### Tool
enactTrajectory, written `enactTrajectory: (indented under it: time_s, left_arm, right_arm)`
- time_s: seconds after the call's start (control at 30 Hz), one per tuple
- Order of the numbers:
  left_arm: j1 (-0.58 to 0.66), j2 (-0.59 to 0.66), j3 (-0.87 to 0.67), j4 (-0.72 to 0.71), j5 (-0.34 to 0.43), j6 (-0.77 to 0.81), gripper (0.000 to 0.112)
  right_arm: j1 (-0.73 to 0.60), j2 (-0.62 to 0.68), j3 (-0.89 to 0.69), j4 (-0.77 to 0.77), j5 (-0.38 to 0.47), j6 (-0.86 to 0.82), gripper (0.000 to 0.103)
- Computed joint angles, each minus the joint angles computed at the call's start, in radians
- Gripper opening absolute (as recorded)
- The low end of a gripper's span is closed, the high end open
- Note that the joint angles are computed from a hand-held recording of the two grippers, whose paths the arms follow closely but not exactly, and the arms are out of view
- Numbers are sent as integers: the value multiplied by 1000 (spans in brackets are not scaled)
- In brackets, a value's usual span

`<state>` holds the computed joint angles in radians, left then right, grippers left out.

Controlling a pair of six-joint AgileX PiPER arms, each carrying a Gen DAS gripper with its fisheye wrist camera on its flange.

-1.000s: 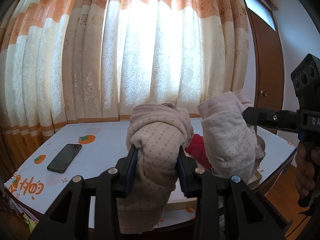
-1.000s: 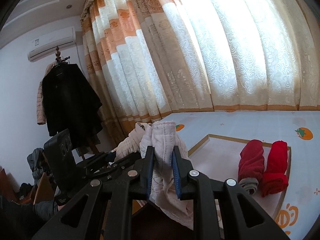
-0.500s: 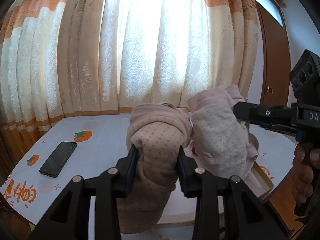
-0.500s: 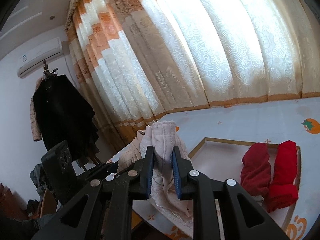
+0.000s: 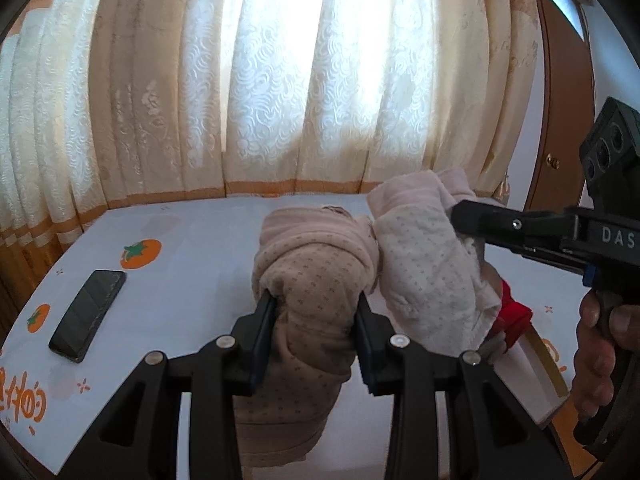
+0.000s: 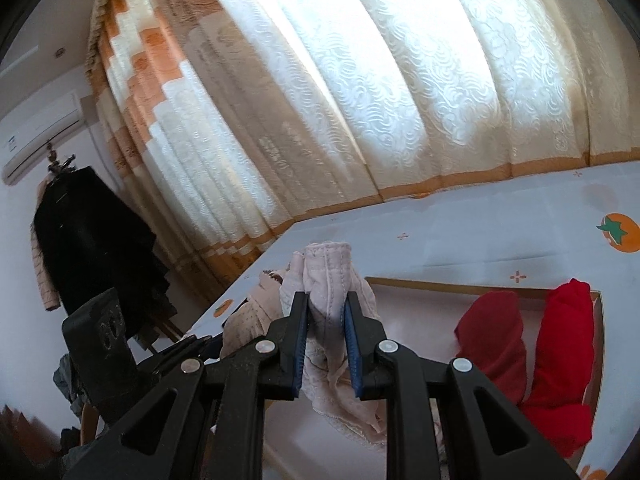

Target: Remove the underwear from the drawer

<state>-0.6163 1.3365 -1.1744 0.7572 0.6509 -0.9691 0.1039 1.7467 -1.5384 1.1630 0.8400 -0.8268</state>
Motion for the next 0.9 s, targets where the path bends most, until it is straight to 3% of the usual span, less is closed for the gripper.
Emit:
enactTrajectory:
  time_s: [0.4, 0.63, 0.9]
  left_arm:
    - [94, 162, -193, -237, 50, 238, 35]
    - [125, 228, -266, -327, 80, 330, 35]
    - [125, 282, -299, -353, 105, 345, 38]
  right_arm:
    - [30, 190, -246, -180, -4, 217, 19]
    - [43, 298, -406, -338, 34, 368, 19]
    - [36, 370, -485, -374, 58, 431, 22]
